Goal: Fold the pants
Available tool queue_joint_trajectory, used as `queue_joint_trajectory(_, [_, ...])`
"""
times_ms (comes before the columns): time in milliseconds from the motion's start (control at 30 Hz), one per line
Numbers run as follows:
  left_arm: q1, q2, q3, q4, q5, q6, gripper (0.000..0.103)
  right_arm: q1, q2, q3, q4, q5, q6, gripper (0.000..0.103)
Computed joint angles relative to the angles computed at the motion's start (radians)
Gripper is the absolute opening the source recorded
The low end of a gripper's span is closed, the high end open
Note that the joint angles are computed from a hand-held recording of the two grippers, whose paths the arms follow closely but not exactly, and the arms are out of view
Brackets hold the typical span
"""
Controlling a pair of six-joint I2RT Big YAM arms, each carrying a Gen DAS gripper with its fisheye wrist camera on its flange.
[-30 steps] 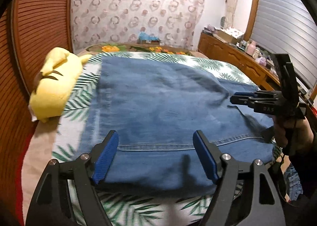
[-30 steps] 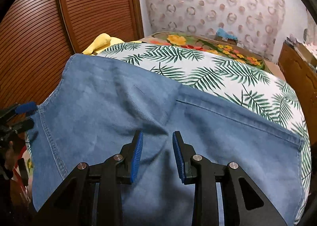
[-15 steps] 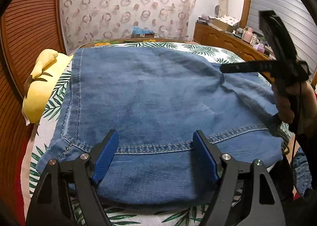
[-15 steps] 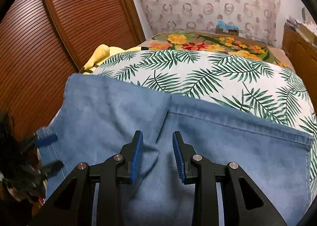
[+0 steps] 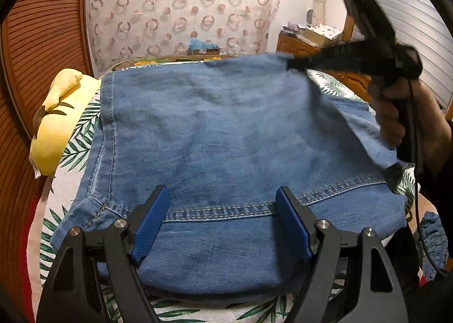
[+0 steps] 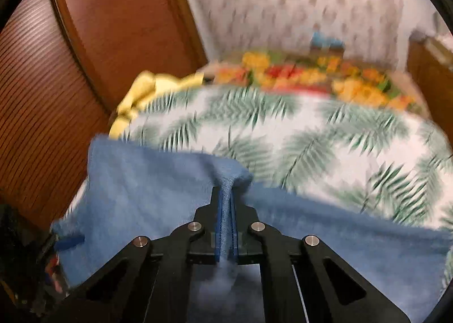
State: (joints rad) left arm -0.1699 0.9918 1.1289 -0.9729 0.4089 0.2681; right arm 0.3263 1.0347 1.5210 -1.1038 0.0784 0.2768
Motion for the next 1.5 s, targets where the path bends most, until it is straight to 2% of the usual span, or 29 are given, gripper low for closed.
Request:
queue_joint_trajectory(100, [0.003, 0.002, 0.000, 0.002, 0.006, 0.001, 0.078, 0.027, 0.002, 0.021, 0.028, 0.058, -0.024, 0.005])
queue_joint_trajectory(200, [0.006, 0.000, -0.001, 0.001, 0.017, -0.006, 0.078, 0.039, 0.023, 0.037, 0.018, 0.106, -0.056, 0.005])
queue_joint_trajectory(400, [0.004, -0.006, -0.007, 0.002, 0.019, 0.005, 0.078, -0.004, 0.046, 0.009, 0.041, 0.098, -0.024, 0.005])
queue_joint_trajectory(433, [0.006, -0.005, -0.006, 0.000, 0.021, 0.007, 0.078, 0.008, 0.062, 0.028, 0.026, 0.119, -0.004, 0.005])
queue_joint_trajectory(567, [0.014, -0.003, -0.002, -0.007, 0.035, 0.012, 0.078, -0.004, 0.064, 0.033, 0.013, 0.105, 0.018, 0.009])
queue_joint_trajectory(767, [0.018, 0.003, 0.005, -0.013, 0.028, 0.020, 0.078, 0.050, -0.023, -0.012, -0.041, 0.189, -0.036, 0.013])
queue_joint_trajectory(933, [0.007, -0.001, 0.022, -0.029, -0.005, 0.007, 0.078, 0.134, -0.155, -0.106, -0.092, 0.258, -0.022, 0.015])
queue_joint_trajectory(1033, [-0.009, -0.013, 0.032, -0.028, -0.022, 0.001, 0.078, 0.173, -0.235, -0.164, -0.123, 0.304, 0.008, 0.016])
queue_joint_trajectory(1100, [-0.028, -0.025, 0.037, -0.027, -0.033, -0.003, 0.078, 0.185, -0.281, -0.189, -0.145, 0.307, 0.037, 0.021])
queue_joint_trajectory(1167, [-0.047, -0.029, 0.045, -0.027, -0.037, -0.005, 0.078, 0.210, -0.325, -0.207, -0.177, 0.321, 0.074, 0.030])
queue_joint_trajectory(1300, [-0.107, -0.036, 0.061, -0.033, -0.064, -0.005, 0.078, 0.302, -0.390, -0.223, -0.257, 0.440, 0.150, 0.033])
queue_joint_trajectory(1500, [-0.195, -0.042, 0.064, -0.028, -0.097, -0.035, 0.078, 0.486, -0.420, -0.221, -0.426, 0.636, 0.351, 0.034])
